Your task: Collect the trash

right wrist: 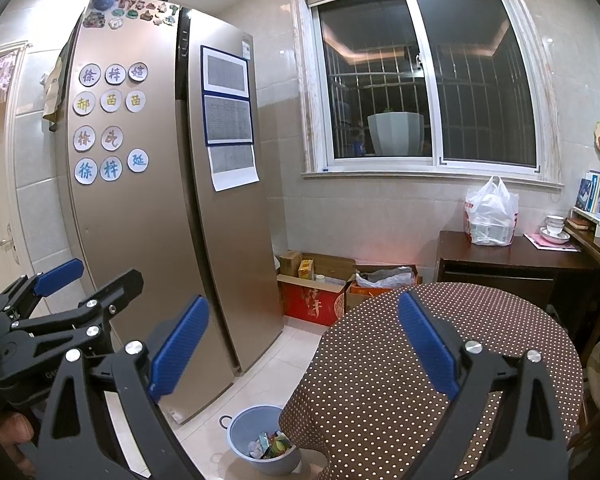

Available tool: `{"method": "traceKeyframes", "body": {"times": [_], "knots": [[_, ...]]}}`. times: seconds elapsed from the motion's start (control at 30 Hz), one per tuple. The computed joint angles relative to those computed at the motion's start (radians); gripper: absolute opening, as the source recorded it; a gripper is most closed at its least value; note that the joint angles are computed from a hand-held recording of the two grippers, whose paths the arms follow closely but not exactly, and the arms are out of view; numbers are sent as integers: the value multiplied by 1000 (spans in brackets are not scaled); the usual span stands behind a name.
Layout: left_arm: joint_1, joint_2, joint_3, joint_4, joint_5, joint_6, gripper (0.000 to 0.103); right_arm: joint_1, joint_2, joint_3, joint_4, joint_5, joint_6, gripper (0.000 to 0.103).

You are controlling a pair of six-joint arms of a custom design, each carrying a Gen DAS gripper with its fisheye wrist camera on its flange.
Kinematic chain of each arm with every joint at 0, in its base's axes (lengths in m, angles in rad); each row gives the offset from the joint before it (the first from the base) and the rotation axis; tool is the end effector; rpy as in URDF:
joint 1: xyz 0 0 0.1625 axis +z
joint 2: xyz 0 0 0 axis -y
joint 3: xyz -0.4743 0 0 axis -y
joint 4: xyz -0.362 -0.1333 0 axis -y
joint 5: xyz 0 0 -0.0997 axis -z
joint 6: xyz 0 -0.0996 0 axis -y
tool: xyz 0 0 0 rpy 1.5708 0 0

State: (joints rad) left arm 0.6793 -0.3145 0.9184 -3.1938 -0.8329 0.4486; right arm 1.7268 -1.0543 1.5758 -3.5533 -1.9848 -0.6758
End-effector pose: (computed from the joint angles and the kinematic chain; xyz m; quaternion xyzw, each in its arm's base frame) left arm -0.5464 -0.6987 0.1499 0.3678 0.7474 -0.5130 0.2072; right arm 0.1930 -0.6273 0.4837 0.1691 -0.7222 0.5917 0.3158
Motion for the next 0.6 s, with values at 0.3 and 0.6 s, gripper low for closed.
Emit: {"method": "traceKeyframes", "body": {"times": [0.3, 0.6], "knots": [[2, -3, 12, 19, 13, -8, 92, -16, 3, -8, 35, 12, 33, 94], [14, 36, -83, 163, 47, -59, 92, -58, -4, -42, 99, 13, 70, 94]]}}
